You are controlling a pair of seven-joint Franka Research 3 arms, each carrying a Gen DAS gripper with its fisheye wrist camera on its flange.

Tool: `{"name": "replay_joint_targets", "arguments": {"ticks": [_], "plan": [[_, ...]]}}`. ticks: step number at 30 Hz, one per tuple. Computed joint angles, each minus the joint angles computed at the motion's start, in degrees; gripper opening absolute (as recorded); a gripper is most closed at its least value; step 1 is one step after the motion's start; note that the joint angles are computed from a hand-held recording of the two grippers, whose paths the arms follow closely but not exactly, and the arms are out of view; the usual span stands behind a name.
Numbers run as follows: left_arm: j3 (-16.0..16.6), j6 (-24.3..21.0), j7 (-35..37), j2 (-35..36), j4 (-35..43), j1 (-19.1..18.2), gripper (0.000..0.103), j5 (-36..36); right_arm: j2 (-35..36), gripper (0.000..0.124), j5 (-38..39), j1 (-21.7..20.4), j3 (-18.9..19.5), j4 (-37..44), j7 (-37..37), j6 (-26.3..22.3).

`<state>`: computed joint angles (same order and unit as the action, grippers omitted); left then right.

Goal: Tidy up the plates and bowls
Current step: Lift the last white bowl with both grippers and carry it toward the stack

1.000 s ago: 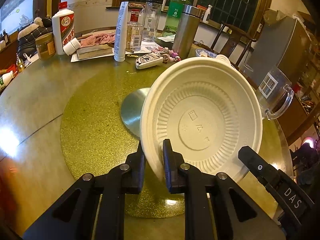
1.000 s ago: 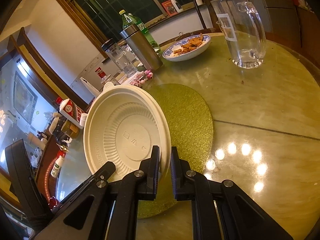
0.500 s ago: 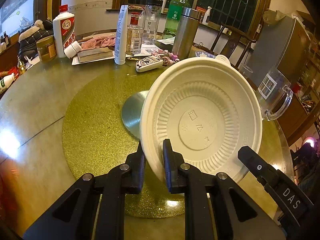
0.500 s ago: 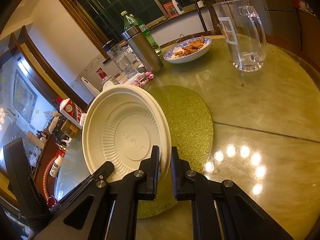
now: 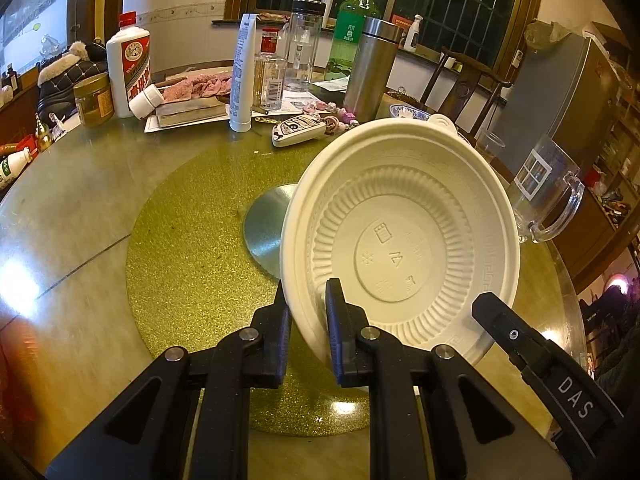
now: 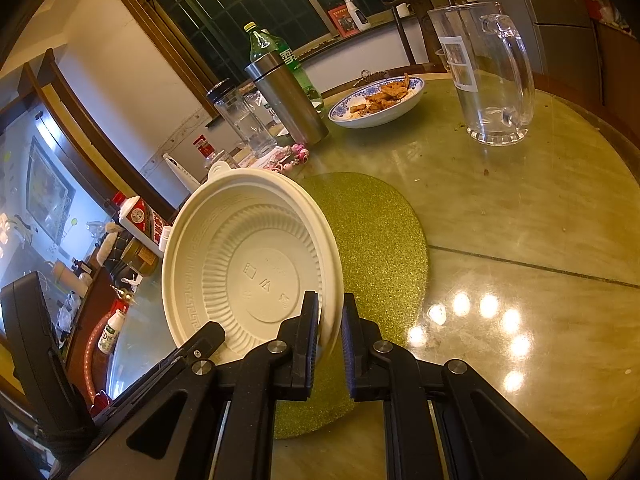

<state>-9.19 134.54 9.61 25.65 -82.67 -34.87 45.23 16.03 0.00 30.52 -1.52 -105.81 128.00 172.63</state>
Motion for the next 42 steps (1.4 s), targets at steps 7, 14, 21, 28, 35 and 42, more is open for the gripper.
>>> {"name": "replay_joint_targets", "arguments": {"ticks": [7,14,21,28,35,42], "plan": [[0.1,-0.1,0.0,0.0,0.0,-0.1,0.014,0.1,0.2,0.010,-0.3,0.2,-0.2,0.2,0.2,-0.2],[0.2,-0.6,-0.4,0.0,0.3,-0.6,0.014,1.1,0.0,0.010,-0.8,0.5,-0.7,-0.1,0.5,0.4],[0.7,-1.0,-2.4,-0.3,0.3,-1.6,0.014,4.4,-0.9,0.010,-2.1,1.4,-1.9,-1.1,1.6,2.1],[0.8,-4.9,-2.2,0.2,2.4,-3.2,0.015,6.7,-1.7,0.010,0.1,-0.5,0.0,-2.1,-0.5,4.1],[-0.2,-10.2,-4.3,-4.7,-1.6,-3.8,0.016,9.6,-2.8,0.010,11.3,-6.8,9.9,-2.4,-13.9,5.9],[-3.5,-13.1,-8.2,-12.9,-10.0,-1.3,0.016,11.8,-5.1,0.011,13.6,-1.8,8.3,-3.2,-16.6,6.4]]}}
